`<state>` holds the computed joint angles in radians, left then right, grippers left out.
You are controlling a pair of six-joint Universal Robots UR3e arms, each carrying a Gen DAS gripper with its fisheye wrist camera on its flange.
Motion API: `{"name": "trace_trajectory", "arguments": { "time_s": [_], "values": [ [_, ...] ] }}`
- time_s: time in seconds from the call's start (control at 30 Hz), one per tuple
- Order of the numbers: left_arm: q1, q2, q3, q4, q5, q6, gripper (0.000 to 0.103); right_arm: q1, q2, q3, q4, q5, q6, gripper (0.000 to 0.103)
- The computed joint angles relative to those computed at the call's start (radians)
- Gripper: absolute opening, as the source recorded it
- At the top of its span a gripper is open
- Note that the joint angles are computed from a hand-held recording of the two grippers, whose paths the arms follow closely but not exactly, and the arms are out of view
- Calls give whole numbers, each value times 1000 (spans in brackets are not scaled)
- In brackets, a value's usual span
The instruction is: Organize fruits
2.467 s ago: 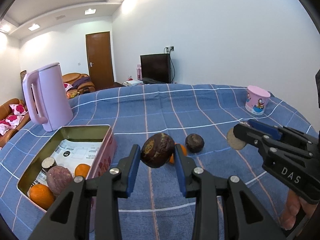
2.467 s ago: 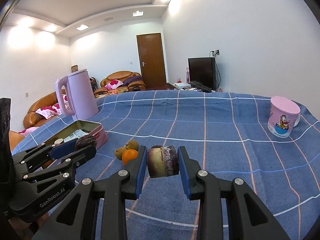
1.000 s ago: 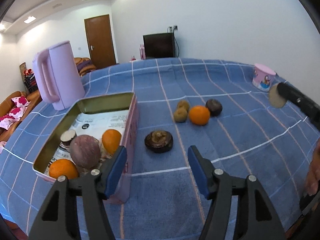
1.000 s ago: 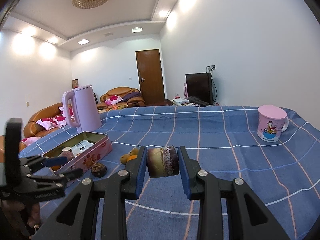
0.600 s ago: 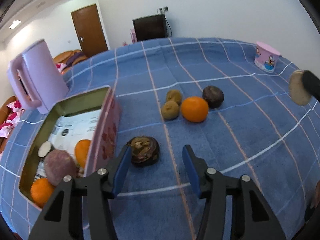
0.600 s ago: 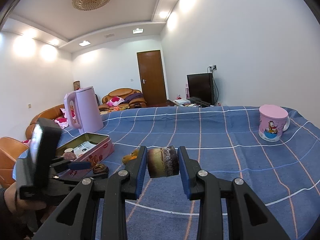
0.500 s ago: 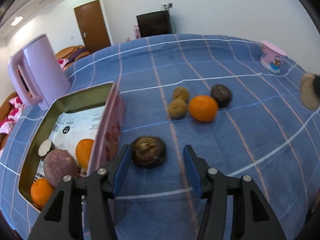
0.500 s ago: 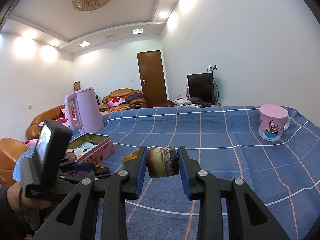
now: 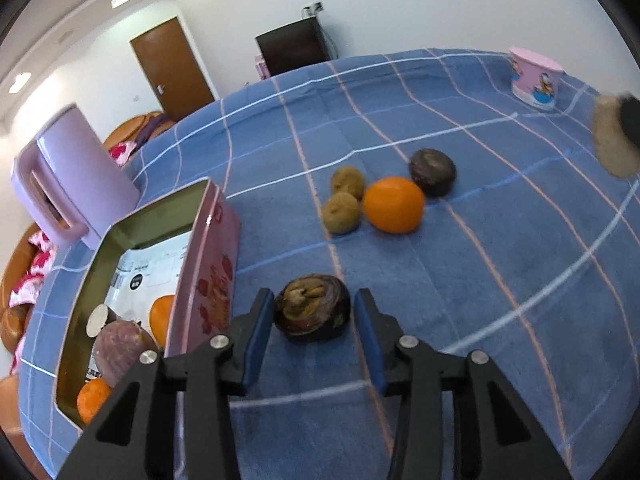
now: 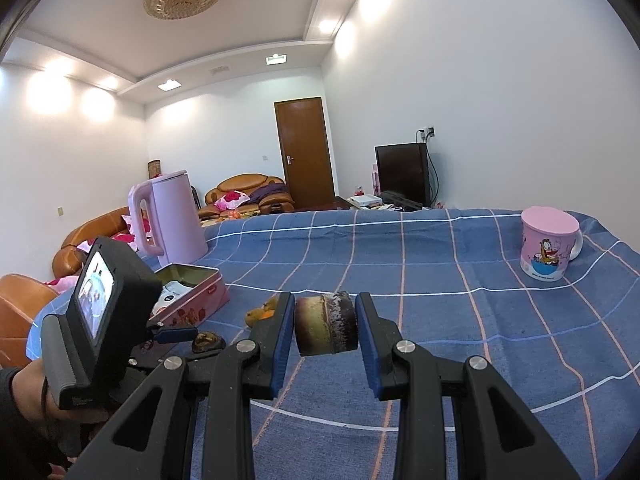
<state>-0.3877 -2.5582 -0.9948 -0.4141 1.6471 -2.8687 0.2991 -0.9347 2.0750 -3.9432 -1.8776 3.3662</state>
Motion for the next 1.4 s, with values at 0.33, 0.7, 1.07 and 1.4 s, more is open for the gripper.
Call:
{"name": "trace_trajectory", "arguments": {
  "time_s": [0.33,0.7,1.07,1.4],
  "values": [
    [35,100,-148,6,-198,-4,41,-12,-1,12,-16,13,7,33],
    [89,185,-306,179,-199,-17,46,-1,4,4,-12,-3,0,33],
    [56,114,-200,58,-172,-1,45,-4,-1,6,-4,5,1,33],
    [77,143,-272,93,-202,-28,38,-12,-3,2,6,19,-5,33]
  ]
}}
